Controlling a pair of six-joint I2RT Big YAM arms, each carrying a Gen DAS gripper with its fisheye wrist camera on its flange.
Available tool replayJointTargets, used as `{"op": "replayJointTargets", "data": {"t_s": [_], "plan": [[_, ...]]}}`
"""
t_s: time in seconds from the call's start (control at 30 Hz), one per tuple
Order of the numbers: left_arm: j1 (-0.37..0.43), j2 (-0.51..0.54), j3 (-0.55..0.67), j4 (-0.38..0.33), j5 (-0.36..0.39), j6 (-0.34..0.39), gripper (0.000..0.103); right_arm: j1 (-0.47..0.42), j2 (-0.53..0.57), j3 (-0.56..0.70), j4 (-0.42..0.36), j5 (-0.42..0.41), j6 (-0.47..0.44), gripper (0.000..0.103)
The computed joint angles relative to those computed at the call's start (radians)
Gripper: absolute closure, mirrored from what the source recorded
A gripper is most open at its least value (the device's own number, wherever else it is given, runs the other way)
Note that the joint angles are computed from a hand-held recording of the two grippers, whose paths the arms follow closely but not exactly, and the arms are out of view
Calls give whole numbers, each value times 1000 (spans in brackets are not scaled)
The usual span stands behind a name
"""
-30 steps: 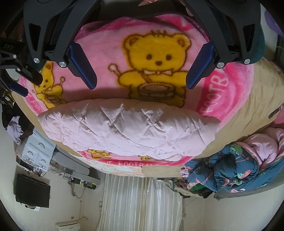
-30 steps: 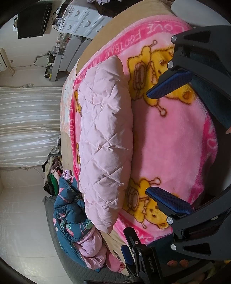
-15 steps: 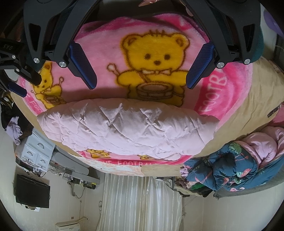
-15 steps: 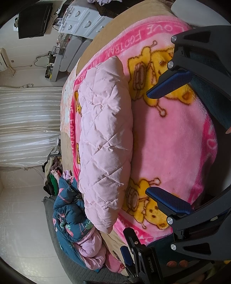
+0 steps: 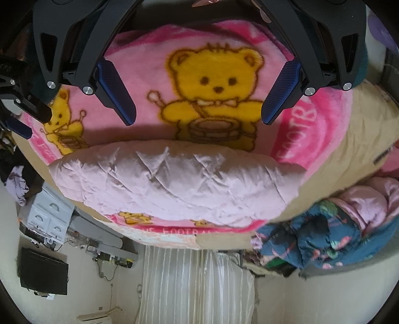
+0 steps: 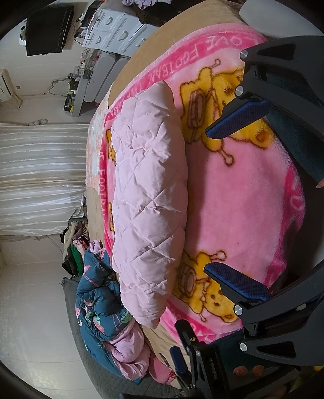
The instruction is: Fold large clothes
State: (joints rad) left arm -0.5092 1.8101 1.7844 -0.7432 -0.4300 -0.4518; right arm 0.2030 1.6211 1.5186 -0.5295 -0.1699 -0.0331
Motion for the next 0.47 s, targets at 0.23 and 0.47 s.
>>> {"op": "replayJointTargets", "data": {"t_s": [0.23, 0.47], "plan": [[30, 17, 13, -35, 22, -44, 9, -48, -17, -20, 54, 25, 74, 4], [237, 61, 92, -133, -64, -96, 9, -293, 71, 67, 1, 227, 261, 4]]}}
